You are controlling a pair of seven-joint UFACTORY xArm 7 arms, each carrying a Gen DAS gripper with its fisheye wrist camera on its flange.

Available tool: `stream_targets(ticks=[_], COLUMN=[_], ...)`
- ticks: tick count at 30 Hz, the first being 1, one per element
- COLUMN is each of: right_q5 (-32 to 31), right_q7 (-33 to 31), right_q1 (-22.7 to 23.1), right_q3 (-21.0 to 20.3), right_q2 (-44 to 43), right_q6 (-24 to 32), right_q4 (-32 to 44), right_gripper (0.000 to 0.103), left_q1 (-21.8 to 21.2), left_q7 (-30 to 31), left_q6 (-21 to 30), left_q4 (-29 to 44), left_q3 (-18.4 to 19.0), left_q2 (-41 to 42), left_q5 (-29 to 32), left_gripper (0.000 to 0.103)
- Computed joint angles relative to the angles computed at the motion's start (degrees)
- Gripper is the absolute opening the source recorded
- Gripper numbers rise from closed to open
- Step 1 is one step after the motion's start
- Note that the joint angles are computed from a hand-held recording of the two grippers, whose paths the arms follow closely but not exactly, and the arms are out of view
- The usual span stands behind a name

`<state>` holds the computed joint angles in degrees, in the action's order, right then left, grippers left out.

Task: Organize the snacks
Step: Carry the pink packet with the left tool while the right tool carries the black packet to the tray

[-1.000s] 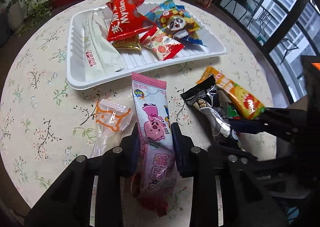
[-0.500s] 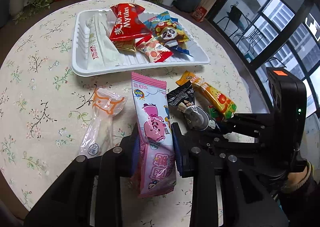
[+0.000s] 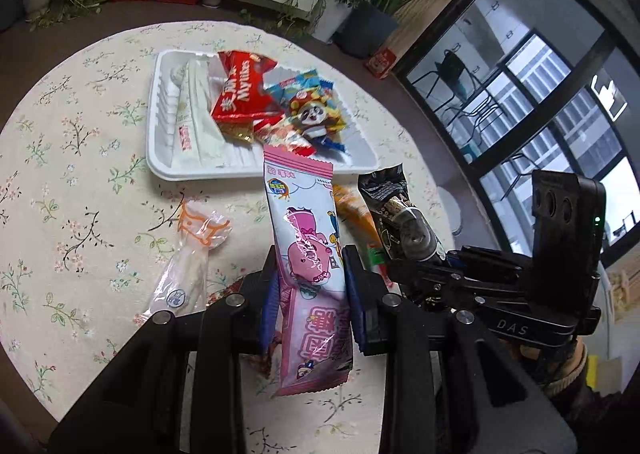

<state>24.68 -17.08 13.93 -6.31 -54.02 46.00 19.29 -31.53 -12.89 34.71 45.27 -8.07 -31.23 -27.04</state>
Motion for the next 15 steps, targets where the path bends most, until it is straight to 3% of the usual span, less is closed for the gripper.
stream_targets(ticks=[8, 15], right_q5=[0.99, 4.04], right_q7=[-1.98, -4.8], right_q1=[-0.57, 0.66], right_q3=[-2.88, -3.48], right_q2=[3.92, 16.38], right_q6=[-1.07, -5.37], right_q4=[6.55, 18.12], right_gripper=[0.023, 0.023], left_q1=[4.16, 7.54], left_q7=[1.09, 4.56], left_q6=[1.44, 3.14], left_q4=[7.91, 19.29], left_q3=[1.49, 2.9], left_q2=[3.3, 12.11], left_q5=[3.74, 4.26], left_gripper=[0.027, 0.027])
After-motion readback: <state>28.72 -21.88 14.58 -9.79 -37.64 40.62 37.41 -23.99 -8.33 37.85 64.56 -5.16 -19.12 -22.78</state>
